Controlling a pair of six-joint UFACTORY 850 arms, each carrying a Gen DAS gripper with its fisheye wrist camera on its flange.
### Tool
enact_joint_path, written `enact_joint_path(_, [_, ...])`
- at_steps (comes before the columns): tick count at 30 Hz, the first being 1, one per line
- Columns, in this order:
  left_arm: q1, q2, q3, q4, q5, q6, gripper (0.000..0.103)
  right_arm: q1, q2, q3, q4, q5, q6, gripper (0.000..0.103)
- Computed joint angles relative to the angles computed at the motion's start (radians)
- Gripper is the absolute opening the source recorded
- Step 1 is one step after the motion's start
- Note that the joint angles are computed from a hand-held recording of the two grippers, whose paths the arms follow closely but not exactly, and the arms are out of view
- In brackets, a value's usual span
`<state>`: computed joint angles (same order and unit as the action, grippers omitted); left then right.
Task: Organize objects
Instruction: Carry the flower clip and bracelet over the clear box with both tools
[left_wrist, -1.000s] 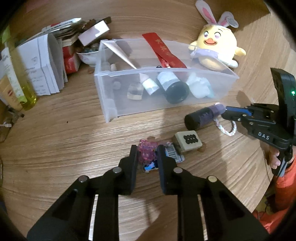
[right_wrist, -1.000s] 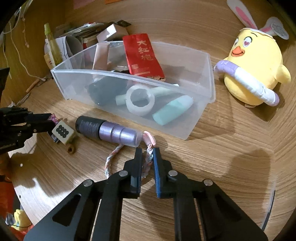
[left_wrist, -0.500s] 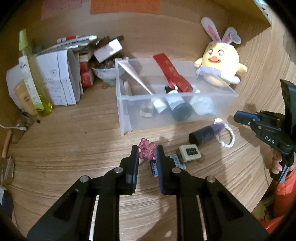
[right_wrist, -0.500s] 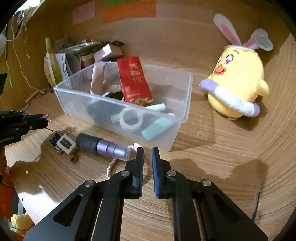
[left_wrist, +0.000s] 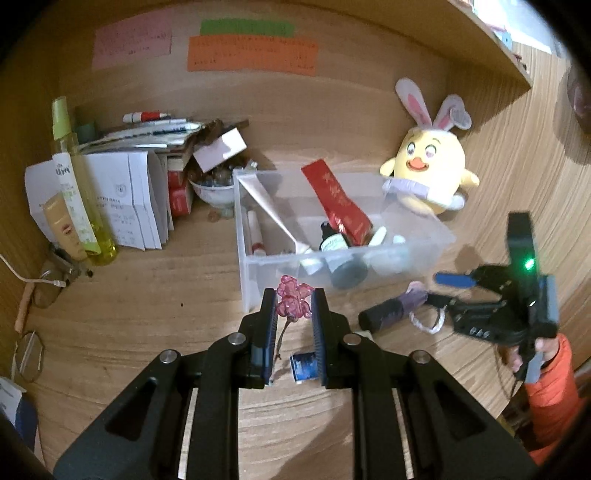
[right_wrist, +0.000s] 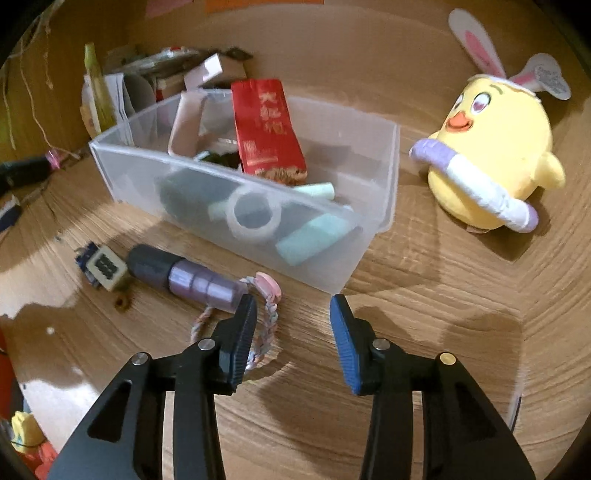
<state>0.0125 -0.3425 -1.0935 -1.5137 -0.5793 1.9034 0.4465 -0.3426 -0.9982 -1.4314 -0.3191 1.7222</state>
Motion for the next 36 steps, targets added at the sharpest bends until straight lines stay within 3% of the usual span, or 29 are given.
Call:
enact_joint_path(3, [0.002, 0.003, -0.006, -0.009, -0.017, -0.001, 0.018, -0.001, -0.009, -0.002, 0.005, 0.015, -0.012, 0.032])
enact_joint_path(5, [0.001, 0.006, -0.009, -0.02, -0.021, 0.002, 0.018, 0.005, -0.01, -0.005, 0.032, 0.01, -0.048, 0.011])
enact_joint_path(6, [0.001, 0.007, -0.011, -0.024, -0.025, 0.0, 0.018, 0.009, -0.012, -0.007, 0.041, 0.007, -0.061, 0.009])
enact_joint_path(19, [-0.012, 0.023, -0.049, -0.07, -0.071, -0.012, 0.018, 0.049, 0.076, 0.073, -0.213, -0.098, 0.225, 0.007])
enact_joint_path(36, [-0.043, 0.01, -0.099, -0.124, -0.031, -0.011, 0.018, 0.061, 0.189, 0.097, -0.424, -0.172, 0.421, 0.007])
